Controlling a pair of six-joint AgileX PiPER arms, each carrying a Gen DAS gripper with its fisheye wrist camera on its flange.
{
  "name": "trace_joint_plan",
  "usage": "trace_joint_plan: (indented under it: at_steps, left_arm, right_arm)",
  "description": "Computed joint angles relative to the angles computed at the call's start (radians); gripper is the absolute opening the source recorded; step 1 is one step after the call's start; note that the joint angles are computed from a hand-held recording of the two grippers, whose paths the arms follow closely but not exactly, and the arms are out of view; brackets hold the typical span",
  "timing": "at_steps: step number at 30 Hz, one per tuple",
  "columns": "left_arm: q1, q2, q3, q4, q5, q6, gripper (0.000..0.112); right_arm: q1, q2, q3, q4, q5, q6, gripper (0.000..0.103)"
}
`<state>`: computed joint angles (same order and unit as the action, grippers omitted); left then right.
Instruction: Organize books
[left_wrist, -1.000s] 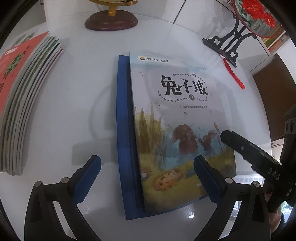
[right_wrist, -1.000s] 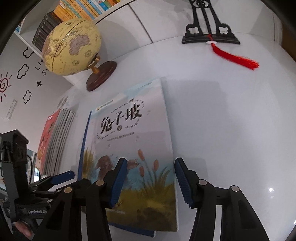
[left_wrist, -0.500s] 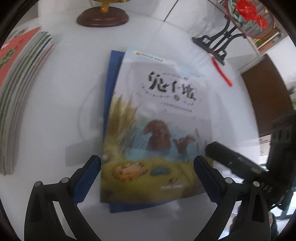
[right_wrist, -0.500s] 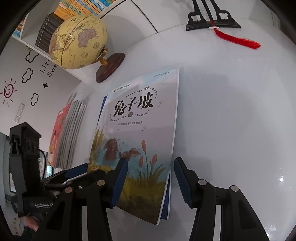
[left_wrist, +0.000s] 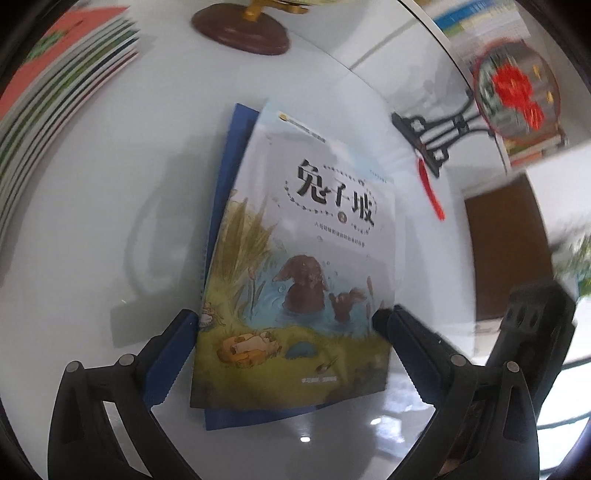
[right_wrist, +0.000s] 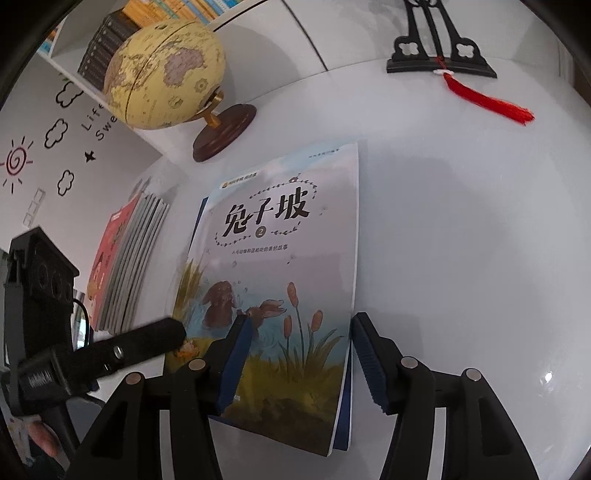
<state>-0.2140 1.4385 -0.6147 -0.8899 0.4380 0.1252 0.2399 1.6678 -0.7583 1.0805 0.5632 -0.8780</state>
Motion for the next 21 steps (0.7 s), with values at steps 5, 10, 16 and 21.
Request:
trace_joint_plan:
  at_steps: [5, 10, 16, 21]
  left_arm:
    - [0.085, -0.012, 0.047, -0.259, 0.058, 0.202, 0.101]
    - [0.141, -0.05, 0.081, -0.362, 0.111, 0.258, 0.101]
    - [0.263, -0.043, 0.131, -0.588, 0.254, 0.43, 0.101]
    - [0.276, 0.01, 0.122, -0.654, 0.279, 0.494, 0.101]
  right_arm:
    - [0.017, -0.005, 0.006, 0.006, -0.021, -0.001, 0.065]
    - [0.014, -0.002, 0.006, 0.024, -0.019, -0.016, 0.067]
    - [0.015, 0.001, 0.003, 0.035, -0.015, -0.01, 0.07]
    - [-0.046, 0.011, 0.02, 0.132, 0.046, -0.098, 0.07]
